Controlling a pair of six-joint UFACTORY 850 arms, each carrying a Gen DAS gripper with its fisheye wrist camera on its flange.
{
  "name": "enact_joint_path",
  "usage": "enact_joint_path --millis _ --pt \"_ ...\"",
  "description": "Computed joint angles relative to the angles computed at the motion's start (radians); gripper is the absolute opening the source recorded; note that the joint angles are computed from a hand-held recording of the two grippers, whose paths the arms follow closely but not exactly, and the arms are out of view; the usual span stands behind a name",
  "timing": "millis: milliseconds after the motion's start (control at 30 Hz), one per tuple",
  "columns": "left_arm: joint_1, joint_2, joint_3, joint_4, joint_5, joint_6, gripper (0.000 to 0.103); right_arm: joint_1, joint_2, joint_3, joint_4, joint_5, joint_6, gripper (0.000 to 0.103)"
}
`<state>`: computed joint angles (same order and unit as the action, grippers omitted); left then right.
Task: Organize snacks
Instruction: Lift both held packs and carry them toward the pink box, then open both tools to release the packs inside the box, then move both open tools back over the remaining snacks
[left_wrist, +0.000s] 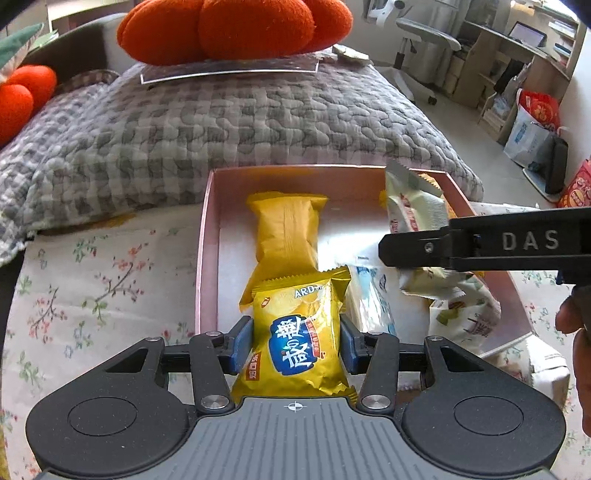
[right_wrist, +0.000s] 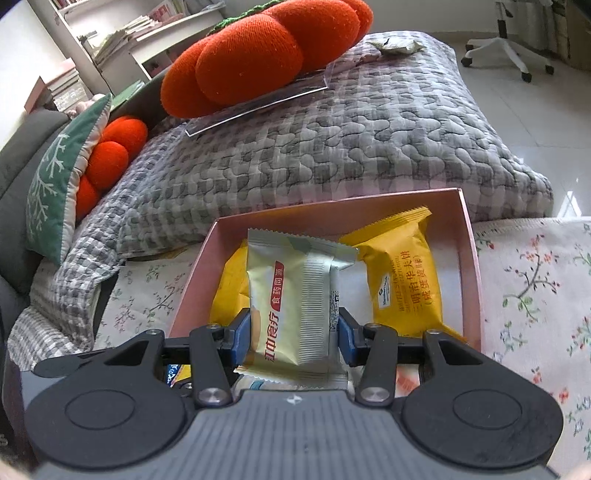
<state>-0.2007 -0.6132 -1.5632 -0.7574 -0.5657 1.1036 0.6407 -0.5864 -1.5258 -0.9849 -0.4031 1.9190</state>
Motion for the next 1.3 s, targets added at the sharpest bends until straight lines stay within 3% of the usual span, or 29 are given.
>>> enact_joint_path --millis 233,300,433,567,1300 --pt "0.001 -0.037 -0.027 -0.041 0.005 0.022 0.043 -0.013 -0.024 -0.039 0.048 -0.019 -0.058 0.044" --pt "0.003 -0.041 -0.03 -0.042 0.0 0.02 0.047 -0.015 -0.029 -0.048 0.066 -0.028 -0.077 0.048" --pt "0.004 -0.039 -0.027 -0.045 -0.009 0.037 0.064 -0.018 -0.025 -0.041 0.044 -0.022 -0.038 0.057" --pt "0.006 -0.03 -0.019 -0.051 -0.013 0.044 0.07 -0.016 -0.022 -0.04 0.042 -0.028 -0.03 0.063" --pt "0.027 0.107 0.116 -0.036 -0.062 0.061 0.089 0.045 0.081 0.036 0.039 -0.094 -0.027 0.085"
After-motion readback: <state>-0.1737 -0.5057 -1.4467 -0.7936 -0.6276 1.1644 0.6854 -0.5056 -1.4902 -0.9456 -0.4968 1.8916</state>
